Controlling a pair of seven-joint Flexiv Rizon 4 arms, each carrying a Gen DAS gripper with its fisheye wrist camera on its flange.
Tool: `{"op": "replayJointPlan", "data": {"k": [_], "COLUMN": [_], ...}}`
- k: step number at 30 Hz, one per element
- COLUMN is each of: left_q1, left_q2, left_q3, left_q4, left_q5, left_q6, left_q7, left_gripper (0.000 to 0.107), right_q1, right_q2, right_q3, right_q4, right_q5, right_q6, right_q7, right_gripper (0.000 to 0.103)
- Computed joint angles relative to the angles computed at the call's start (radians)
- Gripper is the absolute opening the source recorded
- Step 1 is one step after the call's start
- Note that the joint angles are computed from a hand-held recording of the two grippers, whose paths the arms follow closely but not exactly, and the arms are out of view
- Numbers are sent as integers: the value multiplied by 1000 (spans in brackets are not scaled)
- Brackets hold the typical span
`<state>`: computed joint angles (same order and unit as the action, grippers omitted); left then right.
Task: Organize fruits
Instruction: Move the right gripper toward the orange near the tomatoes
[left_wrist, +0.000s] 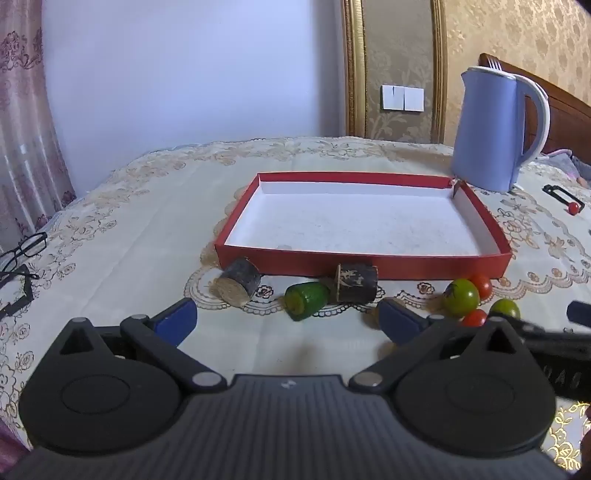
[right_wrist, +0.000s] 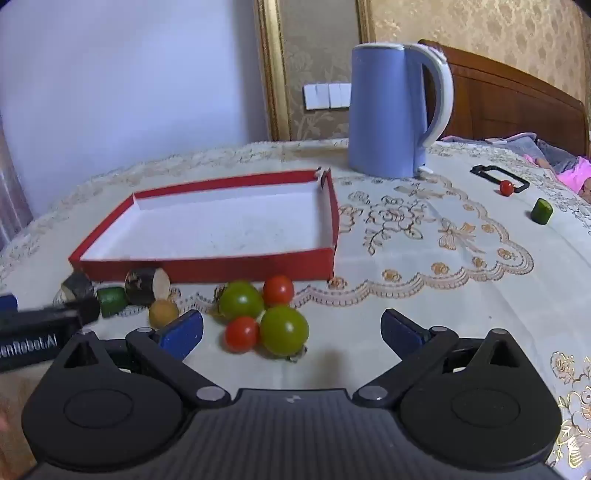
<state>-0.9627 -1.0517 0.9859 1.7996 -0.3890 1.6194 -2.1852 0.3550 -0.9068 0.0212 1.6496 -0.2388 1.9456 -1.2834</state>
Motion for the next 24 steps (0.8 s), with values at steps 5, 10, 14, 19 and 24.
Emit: {"op": "replayJointPlan", "data": {"k": [5, 10, 14, 19, 24], "left_q1": [21, -16, -9, -17, -44], "left_q2": [39, -1, 16, 13, -14], "left_q3": [-49, 4, -2, 6, 38], "left_q4": [26, 1, 20, 37, 38], "left_q5": [-27, -24, 9, 13, -14], "left_q6": [34, -40, -20, 20, -3], "left_q7": [40, 19, -20, -32, -27], "left_gripper": [103, 103, 103, 103, 103], "right_q1": [8, 31, 74, 94, 166], "right_q2": [1, 6, 6, 9, 10], "right_q3": [-18, -48, -83, -100, -172], "right_q4": [11, 28, 35, 45, 45], "right_q5": [4, 10, 79, 109, 202], "right_q6": [10, 19, 53, 75, 71], "right_q7": [-16, -15, -61, -96, -117], "right_gripper": [103, 103, 103, 103, 103]}}
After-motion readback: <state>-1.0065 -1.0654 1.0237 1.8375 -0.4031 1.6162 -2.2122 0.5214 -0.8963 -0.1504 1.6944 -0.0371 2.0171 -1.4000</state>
